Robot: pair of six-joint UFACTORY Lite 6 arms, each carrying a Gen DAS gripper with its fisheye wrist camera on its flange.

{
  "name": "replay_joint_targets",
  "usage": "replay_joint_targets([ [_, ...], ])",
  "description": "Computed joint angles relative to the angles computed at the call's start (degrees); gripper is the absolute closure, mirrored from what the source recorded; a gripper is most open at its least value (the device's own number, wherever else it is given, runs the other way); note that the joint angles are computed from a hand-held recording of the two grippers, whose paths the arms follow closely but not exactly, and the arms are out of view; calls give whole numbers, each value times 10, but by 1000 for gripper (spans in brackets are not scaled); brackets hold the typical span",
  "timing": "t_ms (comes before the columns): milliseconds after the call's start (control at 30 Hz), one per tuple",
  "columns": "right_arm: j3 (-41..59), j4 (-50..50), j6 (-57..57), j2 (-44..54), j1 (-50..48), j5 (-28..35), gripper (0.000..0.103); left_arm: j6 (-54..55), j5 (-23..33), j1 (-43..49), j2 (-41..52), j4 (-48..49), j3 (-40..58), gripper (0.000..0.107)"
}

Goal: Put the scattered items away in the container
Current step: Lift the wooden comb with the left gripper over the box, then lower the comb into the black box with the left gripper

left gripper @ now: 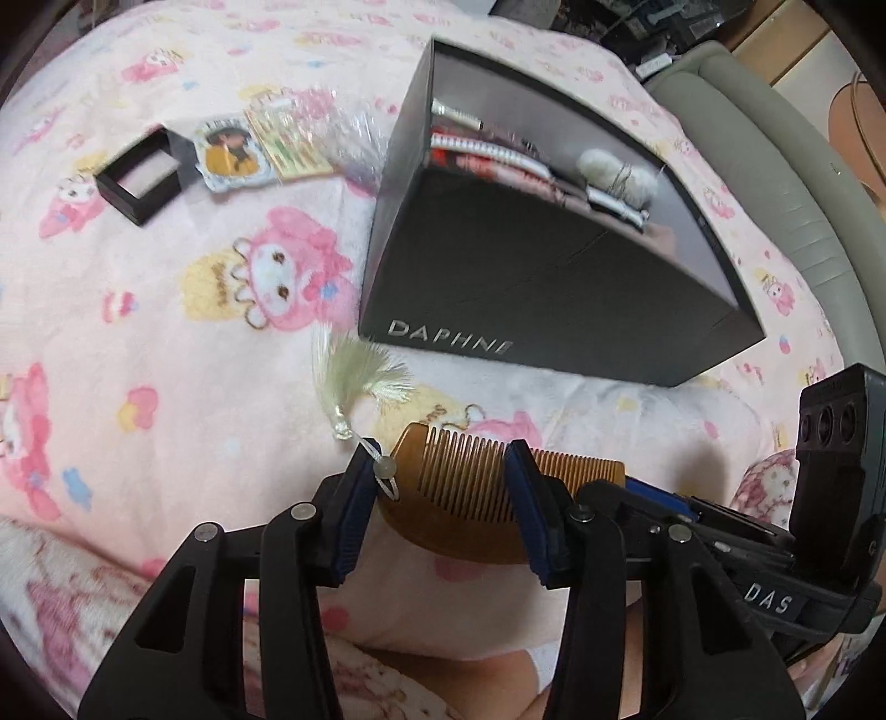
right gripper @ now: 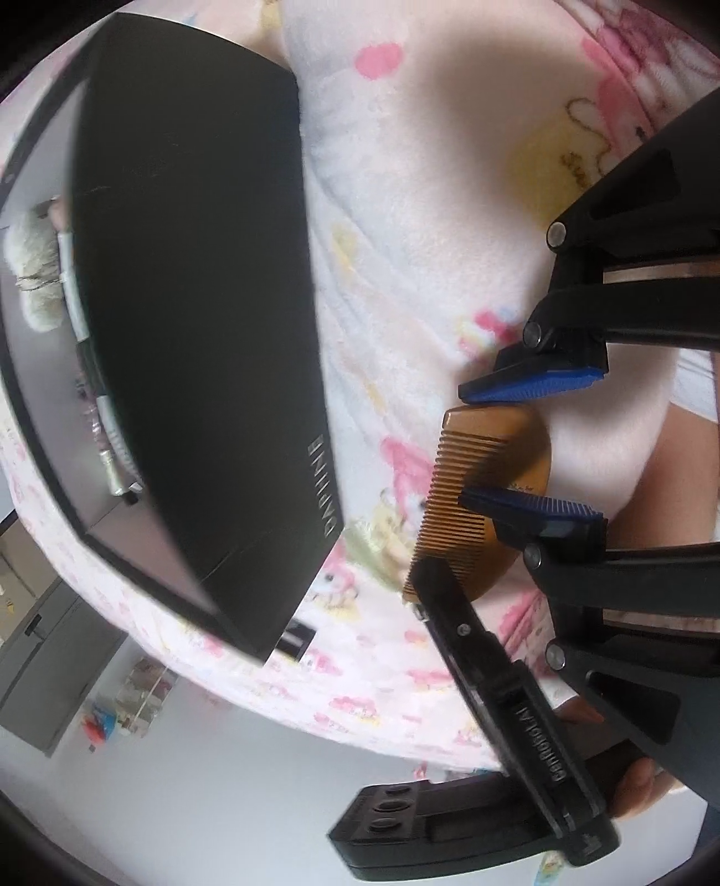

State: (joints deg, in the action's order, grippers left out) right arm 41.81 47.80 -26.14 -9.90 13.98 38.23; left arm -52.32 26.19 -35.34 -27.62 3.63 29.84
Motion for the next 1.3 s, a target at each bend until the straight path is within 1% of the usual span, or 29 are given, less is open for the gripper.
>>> replay_joint_targets([
  [67,9,-9,7,-21,-7,11,76,-26,26,-9,-12,24,21,61],
  [167,29,-23,18,-52,-24,33,76,-75,63,-40,4,80,82,61],
  [200,41,-30,20,-59,-32,42,76,-71,68,-42,7,83,98,61],
  [400,123,-17,-1,-52,-99,101,76,-57,76,-34,37,96,189,61],
  [533,204,-22,4,-14,-119,118,76,-25,76,-14,93,84,264,61],
  [667,324,-46,11,59,-121,131,76,-5,93,3,165,99,367,61],
  [767,428,-55,1,134,-124,157,76,9,106,22,226,108,452,61],
  [833,500,-49,-10,188,-134,184,76,25,109,40,267,97,502,61],
  [933,601,-44,-16,274,-147,215,76,52,95,63,322,72,555,61],
  [1033,680,-39,-14,356,-161,238,76,100,66,89,370,6,579,61],
  [1133,678,-26,-31,393,-174,235,76,167,47,110,408,-77,581,61],
  [1300,672,-37,-33,445,-170,224,76,182,30,112,464,-107,565,61],
])
